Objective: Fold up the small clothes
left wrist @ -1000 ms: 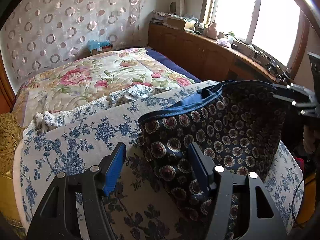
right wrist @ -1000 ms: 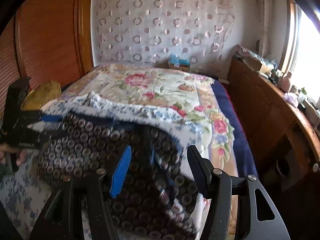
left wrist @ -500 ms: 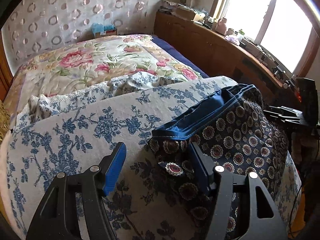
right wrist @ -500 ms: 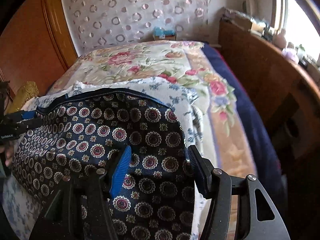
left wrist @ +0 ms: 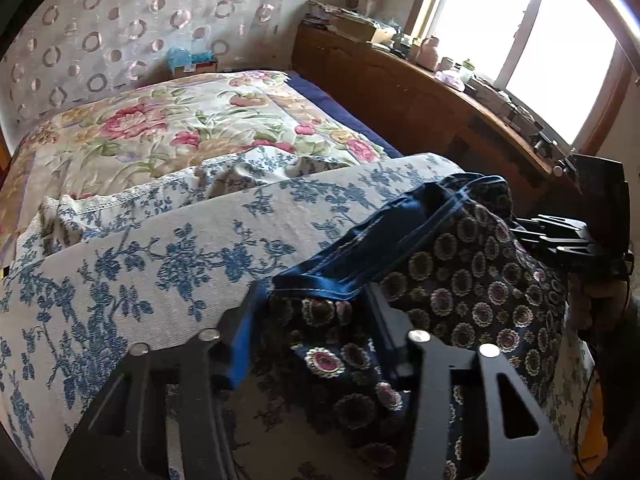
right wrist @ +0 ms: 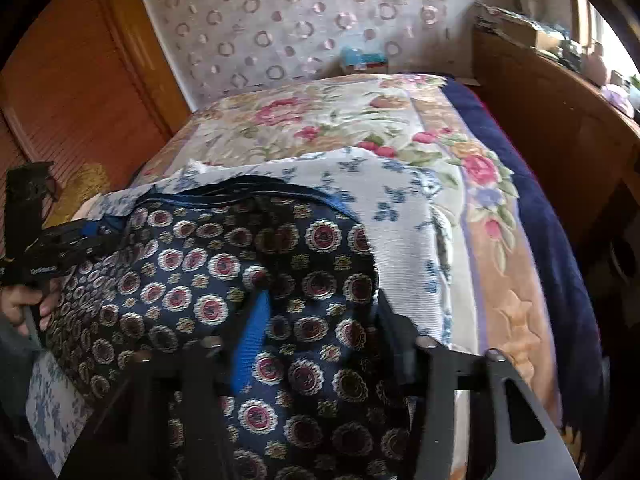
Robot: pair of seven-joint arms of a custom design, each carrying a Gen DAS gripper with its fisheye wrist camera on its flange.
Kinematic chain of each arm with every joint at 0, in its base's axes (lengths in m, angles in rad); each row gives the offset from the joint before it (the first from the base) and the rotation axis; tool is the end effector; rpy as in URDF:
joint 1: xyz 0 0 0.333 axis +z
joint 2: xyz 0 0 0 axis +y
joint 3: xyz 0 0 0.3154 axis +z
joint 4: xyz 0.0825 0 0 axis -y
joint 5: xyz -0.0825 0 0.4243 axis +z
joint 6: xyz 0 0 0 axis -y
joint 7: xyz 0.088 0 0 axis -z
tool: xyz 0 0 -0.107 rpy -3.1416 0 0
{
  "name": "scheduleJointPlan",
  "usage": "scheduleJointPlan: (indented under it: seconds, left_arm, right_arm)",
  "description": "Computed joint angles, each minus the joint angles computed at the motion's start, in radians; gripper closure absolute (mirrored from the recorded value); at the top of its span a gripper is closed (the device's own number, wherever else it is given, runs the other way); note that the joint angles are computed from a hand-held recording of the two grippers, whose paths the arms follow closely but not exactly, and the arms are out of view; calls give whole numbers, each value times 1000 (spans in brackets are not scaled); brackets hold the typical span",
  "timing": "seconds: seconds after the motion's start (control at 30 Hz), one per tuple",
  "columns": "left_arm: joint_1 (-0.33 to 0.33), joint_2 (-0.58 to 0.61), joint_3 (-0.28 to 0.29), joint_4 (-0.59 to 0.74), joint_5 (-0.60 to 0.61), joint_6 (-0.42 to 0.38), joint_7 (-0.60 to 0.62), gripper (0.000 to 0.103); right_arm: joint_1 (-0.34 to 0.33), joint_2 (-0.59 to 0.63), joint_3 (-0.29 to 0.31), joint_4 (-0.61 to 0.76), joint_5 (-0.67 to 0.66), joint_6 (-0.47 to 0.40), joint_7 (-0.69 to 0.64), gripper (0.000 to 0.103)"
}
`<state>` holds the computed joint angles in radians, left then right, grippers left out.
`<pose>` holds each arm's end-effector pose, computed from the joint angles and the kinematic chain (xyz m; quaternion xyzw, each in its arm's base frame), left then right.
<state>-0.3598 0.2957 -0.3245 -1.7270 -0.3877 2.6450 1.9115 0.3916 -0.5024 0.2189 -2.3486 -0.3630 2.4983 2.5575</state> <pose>0.5778 -0.4296 0.4712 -0.3956 0.8482 -0.3513 0.0256 0.3922 0.2924 0.5746 -0.6090 0.7054 -0.1970 0.3045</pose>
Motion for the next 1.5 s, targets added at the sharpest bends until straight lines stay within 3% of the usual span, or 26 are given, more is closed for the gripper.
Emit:
scheduleJointPlan:
  seconds: [0.1,0.2,0.33,0.57,0.83,1.17,1.5]
  left_arm:
    - [13,4,-13,13,-36,-36,24,86]
    - [0,-24,-6,-14,-21,-12,22,94]
    - [-16,-99,4,-90,15,79,2,95]
    - [1,-245,-2,-207,-112,192,95,96]
    - [-6,-371,49,-319,-238,273,192,96]
    - [-15,-528,147,-491,-292,401,200,96]
    - [-8,-631,239,-648,-266,530,105,96]
  right_arm:
    - [7,3,-10,-10,4,21,-24,76]
    - [17,0,-13,-16,16,39,-50,86]
    - [-8,-17,23,-16,-29,39,-21,90]
    - [-62,-48,94,4,-168,84,87,91]
    - [-75,49,127,117,-297,103,115,92]
    - [-14,313,89,359,-416,182,24,92]
    - [114,644,-8,724,-337,223,-299,92]
